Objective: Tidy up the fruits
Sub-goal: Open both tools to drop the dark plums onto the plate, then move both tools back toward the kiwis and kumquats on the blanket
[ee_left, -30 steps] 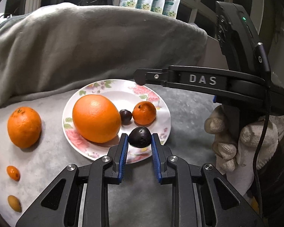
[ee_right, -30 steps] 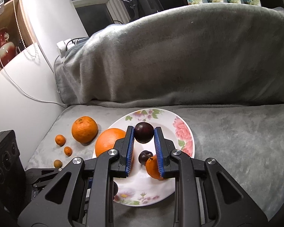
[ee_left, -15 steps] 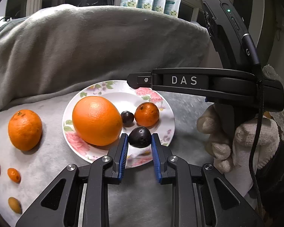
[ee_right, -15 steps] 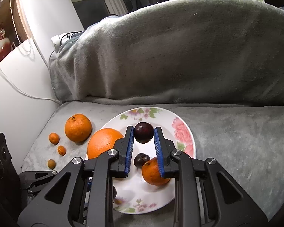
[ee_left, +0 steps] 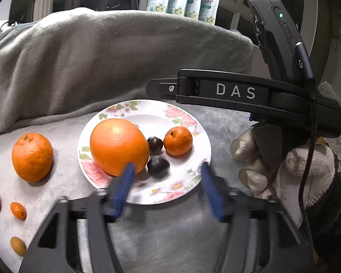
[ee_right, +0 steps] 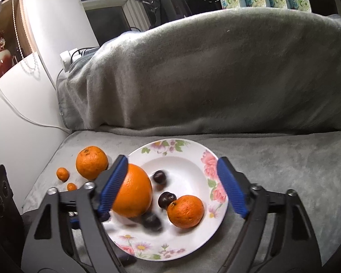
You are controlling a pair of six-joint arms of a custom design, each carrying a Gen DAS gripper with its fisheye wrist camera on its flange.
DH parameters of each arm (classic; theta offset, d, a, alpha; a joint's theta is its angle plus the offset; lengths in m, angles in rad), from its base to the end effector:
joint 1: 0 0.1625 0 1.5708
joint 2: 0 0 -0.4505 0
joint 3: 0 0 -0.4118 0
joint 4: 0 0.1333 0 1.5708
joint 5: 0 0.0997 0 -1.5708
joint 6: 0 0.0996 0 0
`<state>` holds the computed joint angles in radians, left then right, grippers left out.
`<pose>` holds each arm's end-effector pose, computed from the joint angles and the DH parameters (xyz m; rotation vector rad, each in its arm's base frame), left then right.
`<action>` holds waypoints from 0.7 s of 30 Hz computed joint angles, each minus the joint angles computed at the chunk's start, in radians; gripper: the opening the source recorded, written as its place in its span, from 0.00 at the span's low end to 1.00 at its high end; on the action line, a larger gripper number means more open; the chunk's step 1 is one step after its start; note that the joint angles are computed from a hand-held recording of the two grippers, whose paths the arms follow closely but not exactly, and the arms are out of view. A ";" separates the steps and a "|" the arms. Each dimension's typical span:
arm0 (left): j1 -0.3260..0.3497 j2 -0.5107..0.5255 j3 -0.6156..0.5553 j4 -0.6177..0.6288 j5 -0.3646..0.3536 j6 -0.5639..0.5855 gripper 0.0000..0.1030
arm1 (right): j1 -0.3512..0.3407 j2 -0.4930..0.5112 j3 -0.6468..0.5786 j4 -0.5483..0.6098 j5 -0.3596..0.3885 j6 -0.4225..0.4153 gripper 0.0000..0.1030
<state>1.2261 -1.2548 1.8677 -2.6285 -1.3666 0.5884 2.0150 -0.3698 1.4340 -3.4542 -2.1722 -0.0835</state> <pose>-0.0613 -0.6249 0.3087 1.2130 2.5540 -0.5993 0.3909 -0.6423 -0.0180 0.3206 -2.4516 1.1829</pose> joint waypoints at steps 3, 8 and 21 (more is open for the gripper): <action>0.000 -0.004 0.000 -0.003 -0.002 -0.008 0.72 | 0.002 0.002 0.001 -0.024 -0.007 0.002 0.90; 0.001 -0.008 -0.001 -0.009 0.003 -0.013 0.75 | 0.005 0.002 -0.001 -0.041 -0.027 0.001 0.94; -0.014 -0.034 0.019 -0.041 0.017 0.001 0.77 | 0.015 0.005 -0.012 -0.030 -0.058 0.002 0.95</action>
<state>1.2120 -1.2886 1.8868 -2.6699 -1.3493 0.5891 2.0301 -0.3647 1.4224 -3.4843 -2.2301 -0.0814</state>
